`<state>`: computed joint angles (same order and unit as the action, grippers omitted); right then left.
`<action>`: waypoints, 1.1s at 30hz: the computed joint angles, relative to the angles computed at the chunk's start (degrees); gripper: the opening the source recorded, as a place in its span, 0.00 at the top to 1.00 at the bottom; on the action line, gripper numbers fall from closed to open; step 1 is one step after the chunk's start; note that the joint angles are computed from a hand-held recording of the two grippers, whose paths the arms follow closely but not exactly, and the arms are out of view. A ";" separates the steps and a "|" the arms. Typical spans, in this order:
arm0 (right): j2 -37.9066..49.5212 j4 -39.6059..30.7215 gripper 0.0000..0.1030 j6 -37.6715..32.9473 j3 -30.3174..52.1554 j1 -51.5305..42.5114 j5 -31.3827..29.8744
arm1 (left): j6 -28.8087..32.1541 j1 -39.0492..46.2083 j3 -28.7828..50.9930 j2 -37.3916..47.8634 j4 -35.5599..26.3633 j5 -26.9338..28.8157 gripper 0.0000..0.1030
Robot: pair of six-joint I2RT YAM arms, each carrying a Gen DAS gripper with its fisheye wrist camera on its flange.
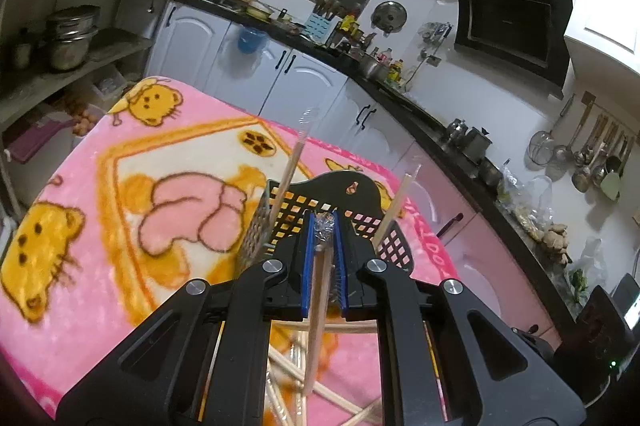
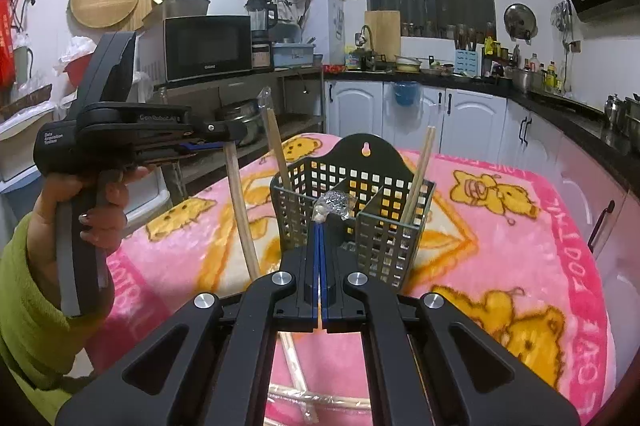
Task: Organize utensils
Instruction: 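Carry the left tool's chopstick over the caddy while the right tool drops its chopstick in, then grasp another wrapped chopstick with the right tool while the left tool holds its chopstick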
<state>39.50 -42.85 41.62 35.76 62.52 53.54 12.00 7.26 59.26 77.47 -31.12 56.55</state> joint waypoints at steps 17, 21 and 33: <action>-2.43 17.70 0.68 -16.06 -9.41 -31.89 -26.84 | -0.01 -1.26 0.56 0.37 0.02 -0.98 0.94; -6.42 14.18 0.68 -17.12 -11.25 -35.49 -30.74 | 0.09 -1.68 1.11 0.75 0.45 -1.18 0.94; 8.04 16.49 0.67 -26.95 -11.03 -35.60 -39.36 | -2.96 -5.23 5.12 -0.80 1.02 -0.52 0.94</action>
<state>47.54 -26.36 14.66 24.72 26.92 14.18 9.05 2.03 64.38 76.67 -30.11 56.03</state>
